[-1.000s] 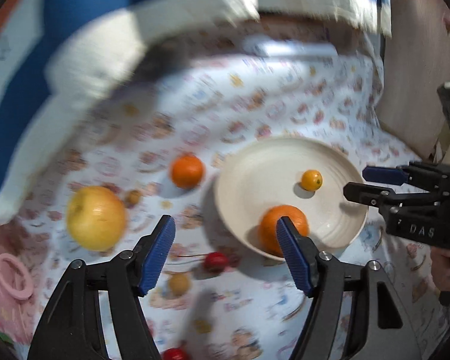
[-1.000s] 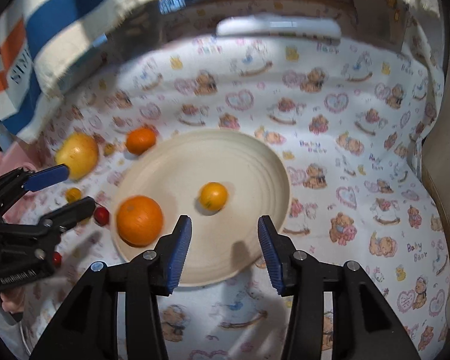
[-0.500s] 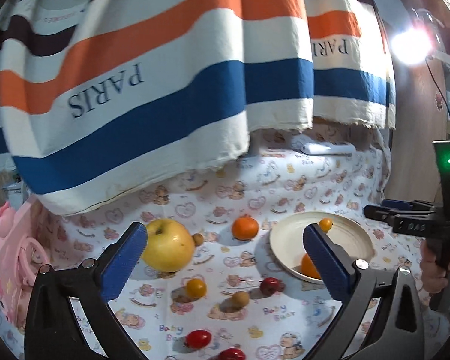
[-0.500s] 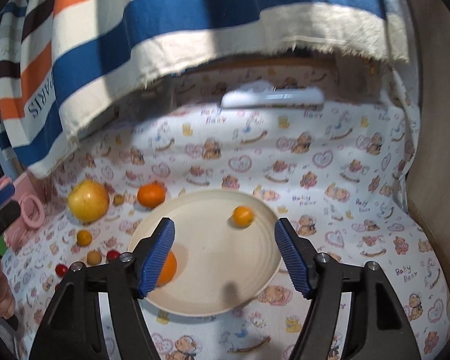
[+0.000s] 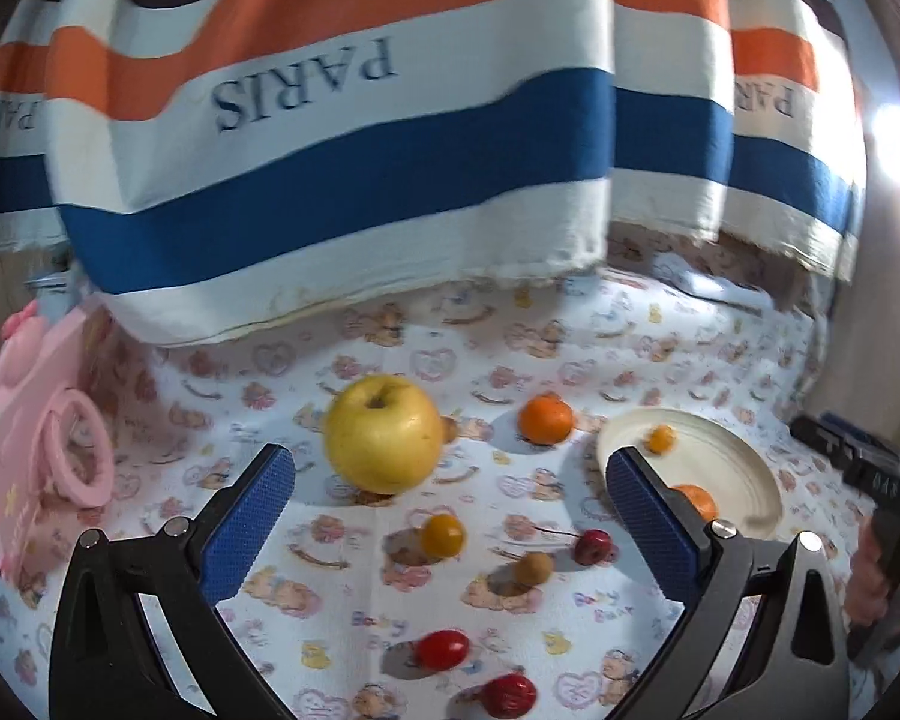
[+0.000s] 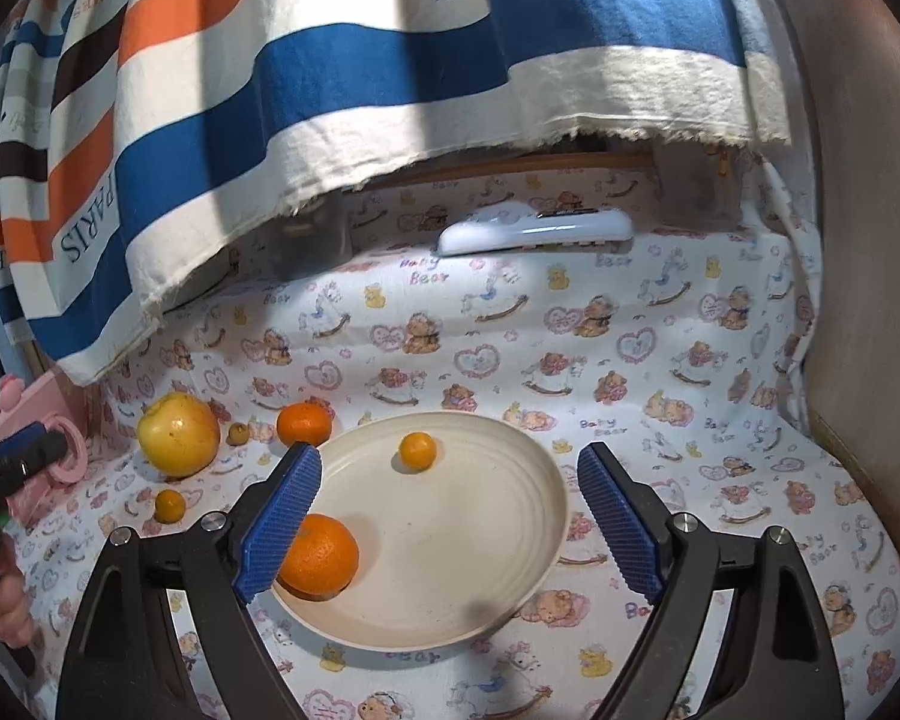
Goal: Organize fruits
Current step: 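Withdraw both grippers from the plate, then grasp the small red apple with the right gripper while the left grasps a cherry tomato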
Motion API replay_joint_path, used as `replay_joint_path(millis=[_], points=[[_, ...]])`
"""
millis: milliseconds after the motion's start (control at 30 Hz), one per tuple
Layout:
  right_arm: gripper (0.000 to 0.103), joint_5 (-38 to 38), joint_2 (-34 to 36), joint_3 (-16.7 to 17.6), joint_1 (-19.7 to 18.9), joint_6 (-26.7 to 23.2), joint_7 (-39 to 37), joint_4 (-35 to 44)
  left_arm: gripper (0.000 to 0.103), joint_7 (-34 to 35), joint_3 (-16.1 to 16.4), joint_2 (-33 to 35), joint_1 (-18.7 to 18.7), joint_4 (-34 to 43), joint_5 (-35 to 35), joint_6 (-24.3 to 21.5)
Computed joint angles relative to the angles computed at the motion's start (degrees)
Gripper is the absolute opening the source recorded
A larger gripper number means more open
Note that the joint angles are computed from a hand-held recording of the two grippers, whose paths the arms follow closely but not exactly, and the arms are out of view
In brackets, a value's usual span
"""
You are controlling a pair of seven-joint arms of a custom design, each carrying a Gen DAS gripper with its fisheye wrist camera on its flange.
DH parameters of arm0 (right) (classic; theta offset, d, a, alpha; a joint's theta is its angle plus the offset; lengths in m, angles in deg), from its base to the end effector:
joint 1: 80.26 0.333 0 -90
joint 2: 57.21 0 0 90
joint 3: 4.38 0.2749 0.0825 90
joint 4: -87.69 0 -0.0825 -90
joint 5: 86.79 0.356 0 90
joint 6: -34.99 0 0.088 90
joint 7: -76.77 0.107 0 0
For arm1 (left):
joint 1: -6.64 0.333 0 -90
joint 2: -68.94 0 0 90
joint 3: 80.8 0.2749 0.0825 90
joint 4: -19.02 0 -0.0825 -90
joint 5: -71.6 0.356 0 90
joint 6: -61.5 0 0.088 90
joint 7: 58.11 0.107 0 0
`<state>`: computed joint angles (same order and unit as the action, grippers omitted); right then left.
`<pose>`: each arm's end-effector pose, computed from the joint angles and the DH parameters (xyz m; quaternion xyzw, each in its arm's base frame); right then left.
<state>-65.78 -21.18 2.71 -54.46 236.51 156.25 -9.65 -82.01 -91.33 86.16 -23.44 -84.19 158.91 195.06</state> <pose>0.5950 0.3120 0.3575 -0.6611 0.5104 -0.2516 0.4890 0.4921 -0.3887 0.3936 -0.6677 0.5111 -0.3635 0.4009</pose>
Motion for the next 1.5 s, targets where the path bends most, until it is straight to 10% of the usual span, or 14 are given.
replay_joint_path(millis=[333,600,900,1167,1333,1500], points=[[0.089,1.9,0.3,-2.3,3.1,1.1,-3.0,0.1,0.103,0.6,-0.2,-0.5,1.3,-0.9,-2.0,0.1],[0.089,20.2,-0.6,-17.0,18.4,-3.8,-12.5,2.8,0.103,7.6,0.4,2.1,2.1,1.6,-9.9,2.3],[0.078,6.3,-1.4,-2.8,8.6,-17.2,-11.1,9.0,0.097,12.2,2.4,4.6,1.4,3.5,-17.0,4.0],[0.046,-3.5,9.7,-3.7,10.1,-35.9,-3.8,26.9,0.095,10.7,2.9,3.9,1.1,2.7,-16.3,4.5],[0.040,-9.2,15.1,-4.2,10.3,-44.8,1.5,35.2,0.095,8.6,2.8,2.5,3.2,0.4,-18.3,8.8],[0.039,-12.5,19.0,-3.5,9.8,-49.2,4.2,41.1,0.095,11.0,2.4,3.2,2.3,1.9,-20.1,3.9]])
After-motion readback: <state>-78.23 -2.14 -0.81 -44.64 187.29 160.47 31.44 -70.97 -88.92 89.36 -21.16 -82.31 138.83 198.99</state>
